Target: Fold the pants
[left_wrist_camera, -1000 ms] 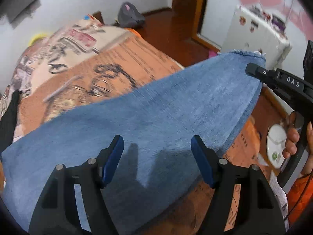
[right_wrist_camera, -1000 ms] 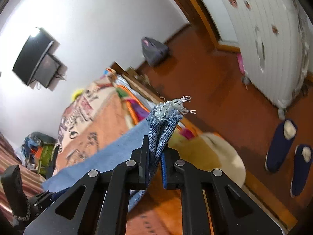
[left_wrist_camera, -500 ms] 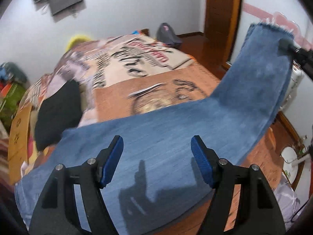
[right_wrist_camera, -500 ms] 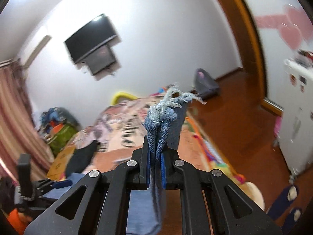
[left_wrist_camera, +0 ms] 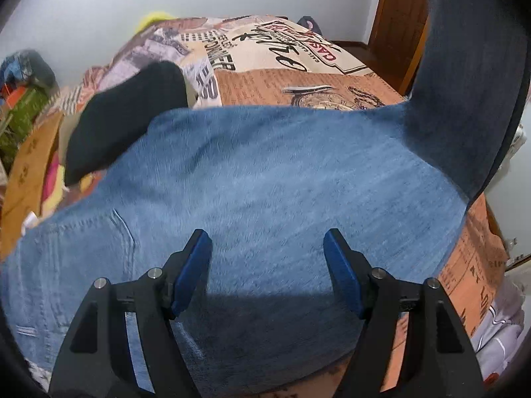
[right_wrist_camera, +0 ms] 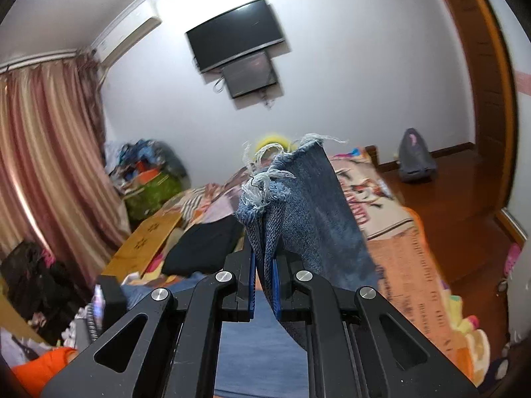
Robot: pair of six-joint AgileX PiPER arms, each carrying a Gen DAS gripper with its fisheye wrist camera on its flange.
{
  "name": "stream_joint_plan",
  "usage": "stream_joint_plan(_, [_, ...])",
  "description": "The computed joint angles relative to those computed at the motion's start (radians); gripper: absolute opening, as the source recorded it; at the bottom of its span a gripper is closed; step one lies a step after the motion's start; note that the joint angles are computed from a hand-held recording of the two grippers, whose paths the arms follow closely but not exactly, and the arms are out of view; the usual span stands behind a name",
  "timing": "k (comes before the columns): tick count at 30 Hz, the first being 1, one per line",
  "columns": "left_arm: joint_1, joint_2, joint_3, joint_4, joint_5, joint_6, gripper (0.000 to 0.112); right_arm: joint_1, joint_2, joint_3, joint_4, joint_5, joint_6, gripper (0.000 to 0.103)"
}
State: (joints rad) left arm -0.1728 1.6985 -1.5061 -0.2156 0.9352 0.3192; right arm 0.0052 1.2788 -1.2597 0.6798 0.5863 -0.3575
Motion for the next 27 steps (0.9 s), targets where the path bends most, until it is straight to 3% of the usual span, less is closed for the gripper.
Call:
stream_joint_plan(6, [0.075, -0.049, 0.047, -0.074, -0.018, 0.054, 0.072, 0.161, 0.067, -0.03, -0.106, -0.012, 0.091, 0.007])
stream_joint_plan(21, [0.231, -0.094, 0.01, -0.081, -0.019, 0.039, 0.072, 0.387, 0.25, -0.021, -0.109, 0.074, 0.034, 0.008])
stream_joint_plan(27, [0.22, -0.094, -0.035, -0.082, -0.004, 0.018, 0.072, 0.359, 0.288, -0.01, -0.025, 0.154, -0.001, 0.016])
